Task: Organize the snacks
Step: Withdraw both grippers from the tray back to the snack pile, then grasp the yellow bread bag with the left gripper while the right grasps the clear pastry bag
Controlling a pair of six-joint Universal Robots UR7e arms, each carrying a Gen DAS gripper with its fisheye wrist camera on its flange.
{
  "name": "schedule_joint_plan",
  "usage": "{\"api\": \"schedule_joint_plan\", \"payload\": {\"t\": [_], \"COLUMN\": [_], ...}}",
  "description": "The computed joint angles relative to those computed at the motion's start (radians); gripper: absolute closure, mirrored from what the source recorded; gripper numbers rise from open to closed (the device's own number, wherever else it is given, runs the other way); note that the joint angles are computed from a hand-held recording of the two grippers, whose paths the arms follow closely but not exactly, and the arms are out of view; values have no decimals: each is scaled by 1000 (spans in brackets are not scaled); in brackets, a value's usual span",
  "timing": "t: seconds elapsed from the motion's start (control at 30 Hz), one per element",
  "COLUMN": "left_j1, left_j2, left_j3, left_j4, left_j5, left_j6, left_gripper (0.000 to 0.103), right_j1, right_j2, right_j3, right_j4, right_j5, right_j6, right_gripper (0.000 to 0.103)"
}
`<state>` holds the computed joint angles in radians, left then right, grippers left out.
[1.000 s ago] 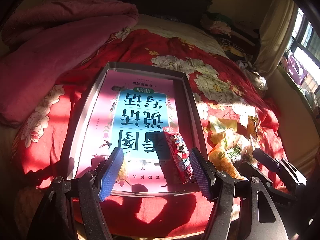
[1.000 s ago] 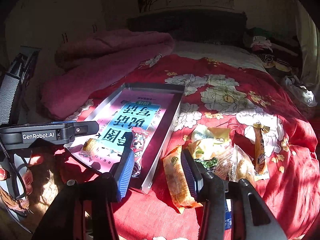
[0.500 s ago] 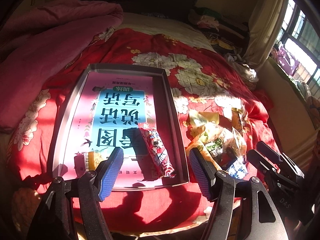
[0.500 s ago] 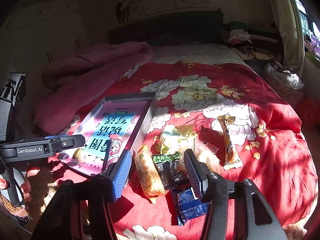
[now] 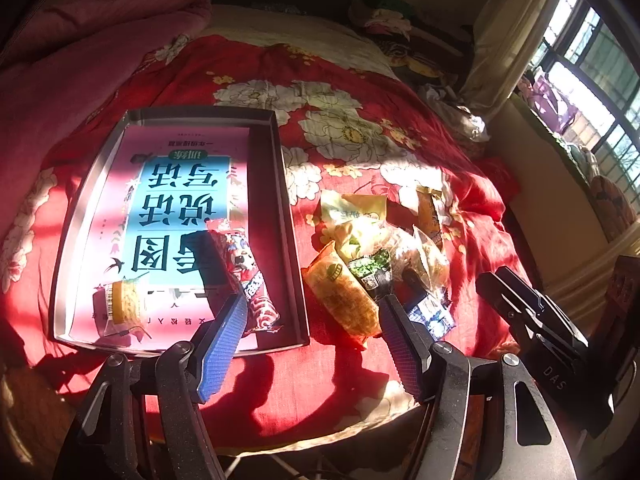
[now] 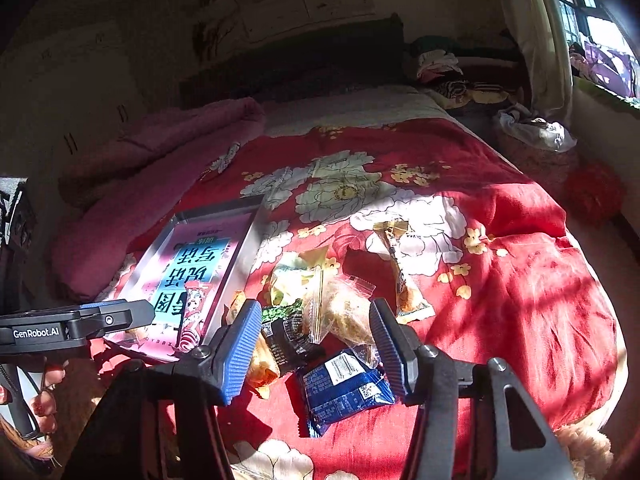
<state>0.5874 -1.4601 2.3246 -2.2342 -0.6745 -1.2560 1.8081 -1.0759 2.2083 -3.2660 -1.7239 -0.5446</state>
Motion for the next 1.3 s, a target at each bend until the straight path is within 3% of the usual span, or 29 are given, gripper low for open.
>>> {"api": "schedule_joint_plan", "payload": {"t": [0.53, 0.9, 1.3], "left_j1": [48, 118, 180], "left_j2": [89, 164, 215], "left_j3": [-8, -28, -44], "left_j4": [-191, -333, -406], "left_j5": [-124, -225, -280], "left_j6": [92, 107, 95], "left_gripper": [32, 32, 32], "right_j1": [-20, -33, -23], "right_j2": [-4, 3, 42], "right_j3": [-2, -13, -52], "right_j4": [19, 26, 73], "right_j5": [-38, -57, -131], "right_j6": [23, 21, -33], "right_gripper": [46, 45, 42]}}
